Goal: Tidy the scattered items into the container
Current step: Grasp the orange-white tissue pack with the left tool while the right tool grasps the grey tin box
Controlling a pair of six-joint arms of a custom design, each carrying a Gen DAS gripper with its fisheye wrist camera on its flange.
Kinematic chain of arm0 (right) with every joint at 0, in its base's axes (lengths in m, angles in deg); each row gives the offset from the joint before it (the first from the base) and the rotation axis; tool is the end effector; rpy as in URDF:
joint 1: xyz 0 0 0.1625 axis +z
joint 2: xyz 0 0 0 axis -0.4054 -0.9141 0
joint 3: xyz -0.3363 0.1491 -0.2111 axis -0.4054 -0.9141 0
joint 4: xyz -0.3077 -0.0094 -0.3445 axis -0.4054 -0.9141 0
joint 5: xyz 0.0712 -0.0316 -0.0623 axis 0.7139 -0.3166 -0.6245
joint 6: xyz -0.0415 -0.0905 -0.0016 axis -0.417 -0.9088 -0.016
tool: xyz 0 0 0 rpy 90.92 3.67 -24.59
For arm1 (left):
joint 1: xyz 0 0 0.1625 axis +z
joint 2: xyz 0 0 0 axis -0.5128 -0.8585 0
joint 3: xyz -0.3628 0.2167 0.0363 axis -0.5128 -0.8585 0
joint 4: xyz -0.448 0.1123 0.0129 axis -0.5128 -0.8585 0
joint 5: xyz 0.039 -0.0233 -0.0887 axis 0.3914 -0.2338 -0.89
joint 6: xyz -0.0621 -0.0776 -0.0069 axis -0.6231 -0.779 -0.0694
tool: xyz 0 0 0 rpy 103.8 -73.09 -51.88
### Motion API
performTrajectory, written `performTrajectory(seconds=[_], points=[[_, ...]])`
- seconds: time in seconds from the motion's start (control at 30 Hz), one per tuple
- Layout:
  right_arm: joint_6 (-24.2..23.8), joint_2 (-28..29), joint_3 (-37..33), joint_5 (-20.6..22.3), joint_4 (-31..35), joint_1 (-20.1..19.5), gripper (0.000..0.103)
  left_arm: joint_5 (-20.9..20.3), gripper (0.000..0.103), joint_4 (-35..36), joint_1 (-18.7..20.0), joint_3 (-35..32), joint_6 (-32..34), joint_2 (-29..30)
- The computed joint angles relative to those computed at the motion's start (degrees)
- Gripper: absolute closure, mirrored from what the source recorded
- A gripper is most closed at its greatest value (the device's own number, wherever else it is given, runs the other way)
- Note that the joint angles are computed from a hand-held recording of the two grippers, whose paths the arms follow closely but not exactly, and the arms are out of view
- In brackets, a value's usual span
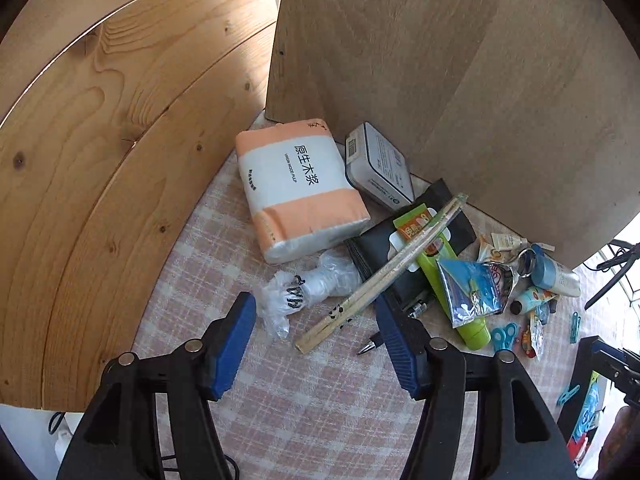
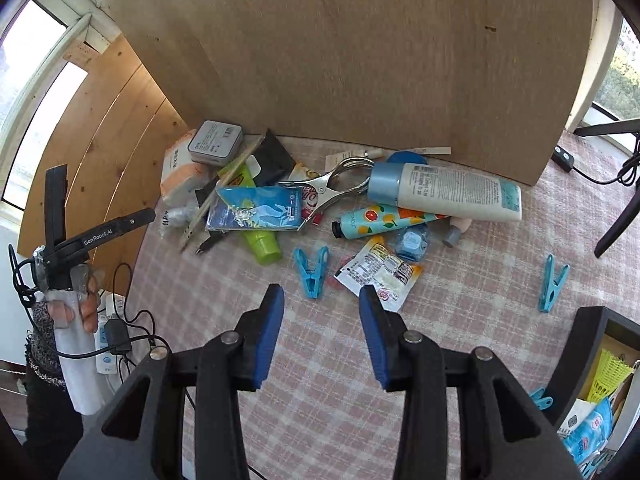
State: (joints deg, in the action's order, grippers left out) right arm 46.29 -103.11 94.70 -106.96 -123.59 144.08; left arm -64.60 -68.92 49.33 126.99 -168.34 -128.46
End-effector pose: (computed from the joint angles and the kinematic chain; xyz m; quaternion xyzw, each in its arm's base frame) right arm 0.3582 -0.4047 0.1577 0.3392 -0.9272 -0.0539 0.1495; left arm -0.0905 -0.2298 0.3660 -0.2662 0.8442 -0.3113 0.3457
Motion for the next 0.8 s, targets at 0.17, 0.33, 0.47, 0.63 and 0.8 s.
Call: performTrajectory(seconds=[0.17, 0.33, 0.47, 0.63, 0.8], points=[[0.25, 1.74, -0.70, 1.24, -0.12, 1.15, 0.059, 4.85, 0.036, -4.07, 8.16, -1.27, 4.79, 0.26], [1.01, 1.43, 0.10, 0.55, 0.17, 0.59, 0.054, 7.91, 0.034, -12.49, 15.87, -1.18, 13.32, 1.16], [1.68, 0.05, 1.19, -0.17, 0.21, -0.81, 0.054, 9.61, 0.033, -17.30, 20.08, -1.15, 17.49, 3.09], [2.24, -0.54, 1.32, -0.62, 0.97, -2.13, 0.054, 11.26, 0.028, -19.26, 22.18, -1.21, 18.07, 4.27], [4.35, 3.68, -2.87, 3.02, 0.60, -0.70, 0.054, 11.94, 0.028, -19.04, 22.43, -1.30, 18.35, 4.33]])
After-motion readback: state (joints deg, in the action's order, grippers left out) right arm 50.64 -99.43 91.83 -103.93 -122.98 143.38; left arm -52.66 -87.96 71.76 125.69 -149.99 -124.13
